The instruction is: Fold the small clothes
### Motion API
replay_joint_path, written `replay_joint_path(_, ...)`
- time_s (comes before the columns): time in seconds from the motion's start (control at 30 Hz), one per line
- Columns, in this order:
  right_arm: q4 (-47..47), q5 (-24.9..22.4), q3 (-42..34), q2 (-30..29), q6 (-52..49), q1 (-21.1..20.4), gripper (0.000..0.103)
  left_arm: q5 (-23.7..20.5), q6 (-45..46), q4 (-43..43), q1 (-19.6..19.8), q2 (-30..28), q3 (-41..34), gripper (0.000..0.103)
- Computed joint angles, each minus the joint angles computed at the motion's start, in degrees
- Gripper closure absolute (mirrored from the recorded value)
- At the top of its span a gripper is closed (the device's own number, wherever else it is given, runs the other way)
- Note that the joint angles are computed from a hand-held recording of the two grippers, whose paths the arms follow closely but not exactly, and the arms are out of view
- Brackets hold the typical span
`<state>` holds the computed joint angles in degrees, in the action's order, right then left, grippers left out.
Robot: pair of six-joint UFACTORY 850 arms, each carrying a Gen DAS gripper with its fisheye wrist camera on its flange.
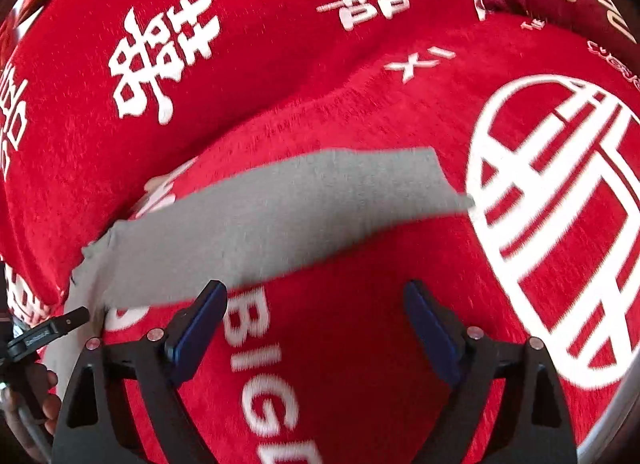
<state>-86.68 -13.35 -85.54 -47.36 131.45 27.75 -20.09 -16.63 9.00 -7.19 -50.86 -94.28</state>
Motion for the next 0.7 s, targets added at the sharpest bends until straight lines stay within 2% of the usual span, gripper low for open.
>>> replay_joint_path(0.1, 1.1, 0.6, -3.2, -2.1, -2.5, -0.5, 0.012, -1.0, 3.0, -3.4, 0.1, -2.4, -2.6, 0.000)
replay_joint_path(0.17, 7.1, -0.1, -6.4, -4.1, -8.9, -0.8, 0.012, -0.2, 3.8, -4.8, 0.2, -2.8, -3.1, 0.000)
replay_joint_path(0.33, 16.4, -1.3, -11.7, -7.2, -16.0, -1.8, 0.015, -0.3, 6.5, -7.5, 0.5, -4.1, -5.5, 0.000)
replay_joint_path(0.43, 27.4, -4.5, -15.5, -9.2, -27.2, -1.8, 0.036, -0.6, 7.6, -8.6, 0.7, -4.6, -6.5, 0.000)
replay_joint_path(0.5, 29.8, -5.0, -16.4, -9.6, -29.6, -2.0, 0.064, -1.3, 6.8, -7.4, 0.6, -5.2, -7.4, 0.000)
replay_joint_path(0.53, 31.3, -5.3, -16.7, -9.8, -31.0, -2.1, 0.071, -1.3, 6.6, -7.0, 0.6, -5.2, -7.3, 0.000)
replay_joint_path(0.57, 32.2, -5.5, -16.9, -9.9, -32.0, -2.2, 0.085, -1.5, 7.0, -7.3, 0.6, -5.3, -7.5, 0.000)
replay_joint_path(0.6, 31.9, -4.1, -16.4, -9.6, -31.5, -2.4, 0.092, -1.4, 7.9, -8.2, 0.8, -5.2, -7.4, 0.000)
replay_joint_path(0.63, 31.1, -2.5, -15.7, -9.2, -30.2, -2.6, 0.093, -1.1, 8.7, -9.0, 0.9, -4.9, -7.1, 0.000)
replay_joint_path(0.7, 29.0, -3.1, -15.5, -9.0, -28.3, -2.3, 0.094, -0.1, 9.4, -10.1, 1.4, -4.5, -6.8, 0.000)
